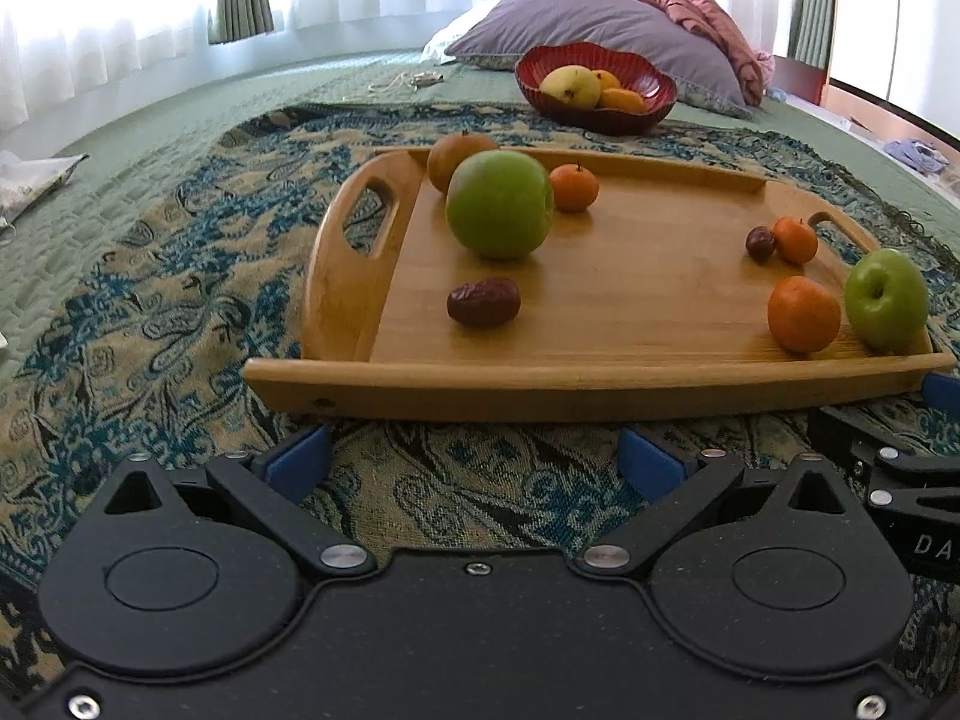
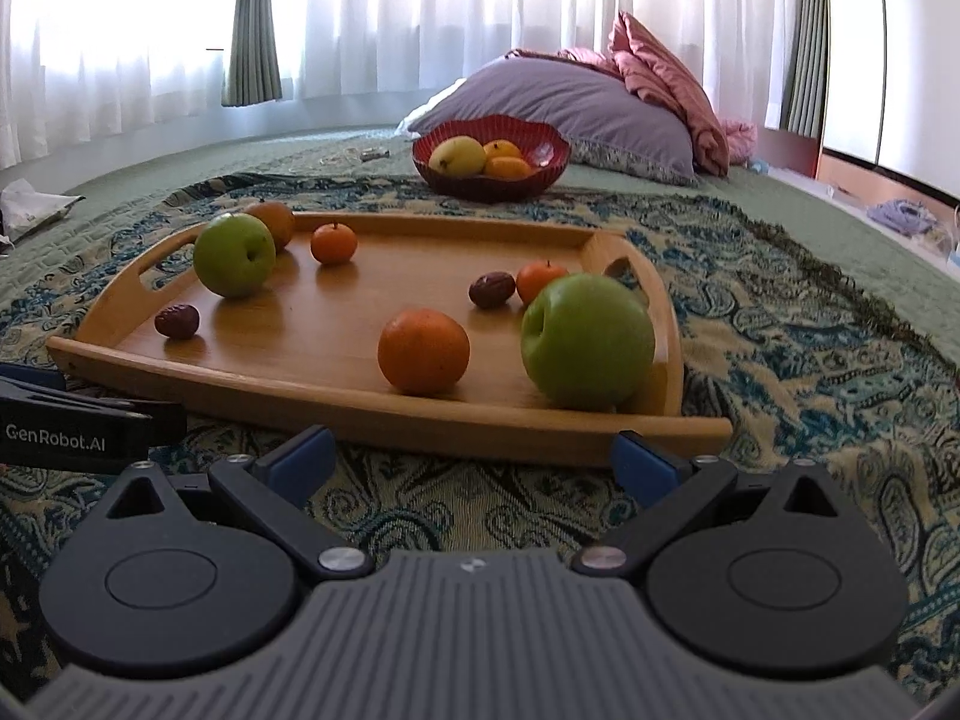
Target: Organize fruits
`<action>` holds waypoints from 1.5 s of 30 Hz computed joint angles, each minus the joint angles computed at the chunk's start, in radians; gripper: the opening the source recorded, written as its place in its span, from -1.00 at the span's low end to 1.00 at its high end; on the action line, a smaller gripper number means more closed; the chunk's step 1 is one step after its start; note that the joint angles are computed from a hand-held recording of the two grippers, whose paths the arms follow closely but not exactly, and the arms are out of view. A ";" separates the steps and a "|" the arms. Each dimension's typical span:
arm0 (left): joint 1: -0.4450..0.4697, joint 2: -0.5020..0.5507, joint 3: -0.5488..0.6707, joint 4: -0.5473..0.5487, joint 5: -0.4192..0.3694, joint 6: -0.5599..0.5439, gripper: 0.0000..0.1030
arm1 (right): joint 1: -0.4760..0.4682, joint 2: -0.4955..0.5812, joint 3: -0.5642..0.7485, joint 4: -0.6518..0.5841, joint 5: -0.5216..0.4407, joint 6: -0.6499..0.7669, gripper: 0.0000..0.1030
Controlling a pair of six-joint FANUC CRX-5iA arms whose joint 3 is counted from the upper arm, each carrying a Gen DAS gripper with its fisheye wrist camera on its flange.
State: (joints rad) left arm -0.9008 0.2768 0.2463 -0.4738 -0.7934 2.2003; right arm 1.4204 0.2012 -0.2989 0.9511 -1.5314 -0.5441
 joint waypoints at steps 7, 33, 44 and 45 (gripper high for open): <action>-0.012 0.014 0.011 -0.029 -0.008 0.005 1.00 | -0.013 0.000 -0.004 -0.031 0.034 -0.005 1.00; -0.007 0.030 0.028 -0.015 -0.025 0.009 1.00 | -0.013 0.003 -0.013 -0.029 0.047 -0.016 1.00; -0.011 0.031 0.029 -0.024 -0.024 0.014 1.00 | -0.012 0.003 -0.014 -0.028 0.047 -0.017 1.00; -0.010 0.032 0.030 -0.023 -0.024 0.013 1.00 | -0.012 0.003 -0.014 -0.028 0.047 -0.017 1.00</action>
